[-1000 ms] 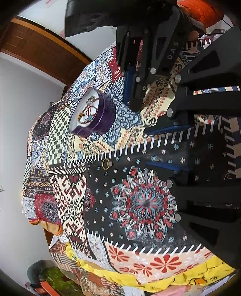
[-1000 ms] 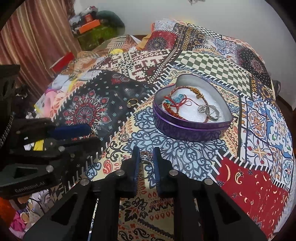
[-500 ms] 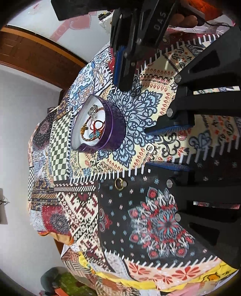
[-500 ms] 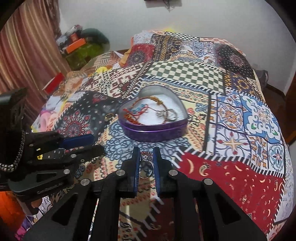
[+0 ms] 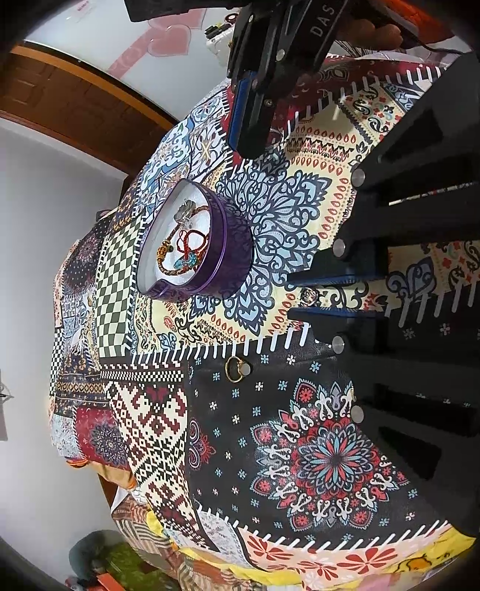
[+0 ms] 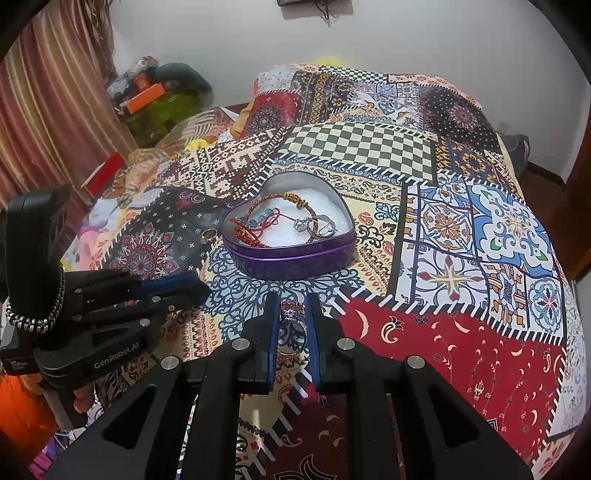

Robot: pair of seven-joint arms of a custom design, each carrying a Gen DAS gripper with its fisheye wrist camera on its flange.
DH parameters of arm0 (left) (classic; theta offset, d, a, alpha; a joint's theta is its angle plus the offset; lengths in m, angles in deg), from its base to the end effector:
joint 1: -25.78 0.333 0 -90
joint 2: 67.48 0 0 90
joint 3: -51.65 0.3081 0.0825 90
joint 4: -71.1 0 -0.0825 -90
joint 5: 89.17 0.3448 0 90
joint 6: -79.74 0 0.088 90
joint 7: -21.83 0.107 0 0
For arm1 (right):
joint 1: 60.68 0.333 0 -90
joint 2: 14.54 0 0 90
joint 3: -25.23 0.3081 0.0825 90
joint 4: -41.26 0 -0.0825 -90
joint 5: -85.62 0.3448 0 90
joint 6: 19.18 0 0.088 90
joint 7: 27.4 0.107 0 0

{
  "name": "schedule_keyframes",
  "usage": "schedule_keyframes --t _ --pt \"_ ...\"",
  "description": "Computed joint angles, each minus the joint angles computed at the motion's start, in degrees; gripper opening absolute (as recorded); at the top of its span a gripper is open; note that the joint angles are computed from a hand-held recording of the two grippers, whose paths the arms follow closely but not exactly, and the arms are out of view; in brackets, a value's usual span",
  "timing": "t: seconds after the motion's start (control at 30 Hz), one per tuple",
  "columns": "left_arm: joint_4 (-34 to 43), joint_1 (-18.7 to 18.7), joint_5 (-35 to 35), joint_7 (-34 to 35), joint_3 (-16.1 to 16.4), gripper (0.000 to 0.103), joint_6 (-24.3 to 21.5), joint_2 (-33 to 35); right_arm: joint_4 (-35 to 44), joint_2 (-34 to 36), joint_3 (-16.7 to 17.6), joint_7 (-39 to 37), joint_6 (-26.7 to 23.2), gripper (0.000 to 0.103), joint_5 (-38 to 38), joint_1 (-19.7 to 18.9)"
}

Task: Organize jewelry
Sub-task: 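Lift the silver ring and carry it over the purple tin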

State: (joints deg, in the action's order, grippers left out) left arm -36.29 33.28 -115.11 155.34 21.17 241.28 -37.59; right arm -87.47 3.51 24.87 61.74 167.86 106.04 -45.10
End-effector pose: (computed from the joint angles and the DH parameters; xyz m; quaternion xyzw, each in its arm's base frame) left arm 0.6115 -0.1938 0.3308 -0.4270 0.8467 -0.3143 0.0438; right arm 0.5523 0.1141 0.3290 -0.6349 0.6932 -0.1767 0.2918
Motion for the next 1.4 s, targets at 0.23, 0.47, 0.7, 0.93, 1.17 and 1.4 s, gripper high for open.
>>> schedule_keyframes --t 0.23,0.47,0.7,0.93,1.17,1.4 --pt "-2.38 2.72 -3.92 3.13 -3.00 0.010 1.59 -2.49 -0.64 -1.05 -1.89 -0.06 1.14 0.012 0.14 1.81" --pt "-3.00 5.63 -13.22 11.98 -7.14 0.010 2.79 -5.62 -1.29 -2.39 -3.74 -0.72 3.18 0.012 1.32 3.45" --pt "-1.11 3.52 -21.35 18.68 -5.87 0.010 2.38 -7.02 -0.41 -2.65 -3.75 -2.26 4.57 0.012 2.60 3.00" --pt "2.24 -1.11 -24.42 21.51 -1.81 0.010 2.02 -6.13 1.71 -1.23 1.58 -2.48 5.99 0.013 1.58 -3.03" --pt "5.31 -3.49 -23.07 20.31 0.05 0.010 2.11 -3.66 5.54 1.72 4.67 -2.49 4.31 0.012 -0.25 -6.98" --pt "7.99 -4.50 -16.97 15.34 0.62 0.010 1.65 -0.36 8.79 4.75 9.18 -2.76 2.82 0.012 -1.40 -12.02"
